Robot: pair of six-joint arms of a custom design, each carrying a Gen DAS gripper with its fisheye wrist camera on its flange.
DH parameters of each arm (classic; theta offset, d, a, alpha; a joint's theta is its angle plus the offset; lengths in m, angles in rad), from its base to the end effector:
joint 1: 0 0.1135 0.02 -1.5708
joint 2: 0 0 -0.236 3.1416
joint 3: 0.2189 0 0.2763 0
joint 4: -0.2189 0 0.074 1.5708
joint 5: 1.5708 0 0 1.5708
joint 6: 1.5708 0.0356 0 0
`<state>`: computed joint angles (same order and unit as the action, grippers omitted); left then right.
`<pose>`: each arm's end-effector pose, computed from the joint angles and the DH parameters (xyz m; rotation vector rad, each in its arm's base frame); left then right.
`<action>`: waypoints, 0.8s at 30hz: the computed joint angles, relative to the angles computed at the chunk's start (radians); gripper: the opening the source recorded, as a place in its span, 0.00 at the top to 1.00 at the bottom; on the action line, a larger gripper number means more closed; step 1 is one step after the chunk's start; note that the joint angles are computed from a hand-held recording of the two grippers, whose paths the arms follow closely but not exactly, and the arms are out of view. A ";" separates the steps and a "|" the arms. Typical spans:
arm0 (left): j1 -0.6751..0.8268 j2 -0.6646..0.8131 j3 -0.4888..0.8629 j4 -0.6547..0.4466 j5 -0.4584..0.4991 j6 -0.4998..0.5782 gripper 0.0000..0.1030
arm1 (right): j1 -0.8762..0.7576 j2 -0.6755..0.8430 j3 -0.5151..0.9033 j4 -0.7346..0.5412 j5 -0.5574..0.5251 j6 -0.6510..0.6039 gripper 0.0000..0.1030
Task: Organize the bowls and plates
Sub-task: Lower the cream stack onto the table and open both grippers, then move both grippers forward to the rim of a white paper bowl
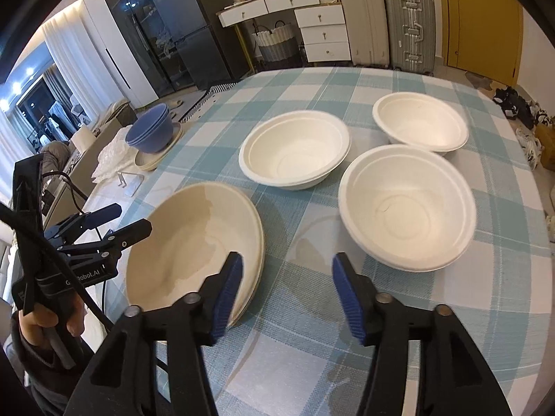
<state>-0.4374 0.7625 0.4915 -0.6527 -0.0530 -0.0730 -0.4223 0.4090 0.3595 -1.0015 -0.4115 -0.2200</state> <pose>0.1741 -0.0793 0.1747 0.4309 2.4613 -0.1474 0.1233 -0.0398 0.1614 0.1149 2.5112 0.2864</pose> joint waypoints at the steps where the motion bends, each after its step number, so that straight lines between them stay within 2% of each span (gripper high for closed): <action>1: -0.004 0.008 0.010 -0.001 0.001 -0.002 0.22 | -0.017 0.000 0.006 -0.008 -0.012 -0.015 0.30; 5: -0.013 0.029 0.049 -0.015 0.022 -0.007 0.20 | -0.059 0.010 0.044 -0.048 -0.044 -0.065 0.26; 7: -0.021 0.034 0.064 -0.020 0.026 -0.008 0.20 | -0.070 0.014 0.059 -0.057 -0.050 -0.080 0.18; 12: -0.063 0.061 0.101 -0.022 0.015 -0.023 0.19 | -0.116 0.046 0.102 -0.067 -0.052 -0.118 0.12; 24: -0.148 0.188 0.215 0.002 -0.020 -0.060 0.19 | -0.226 0.147 0.175 -0.059 -0.071 -0.217 0.06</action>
<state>-0.5857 0.9501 0.7061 -0.6505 -0.0731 -0.1329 -0.6486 0.5564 0.5349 -1.0600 -0.4830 -0.4374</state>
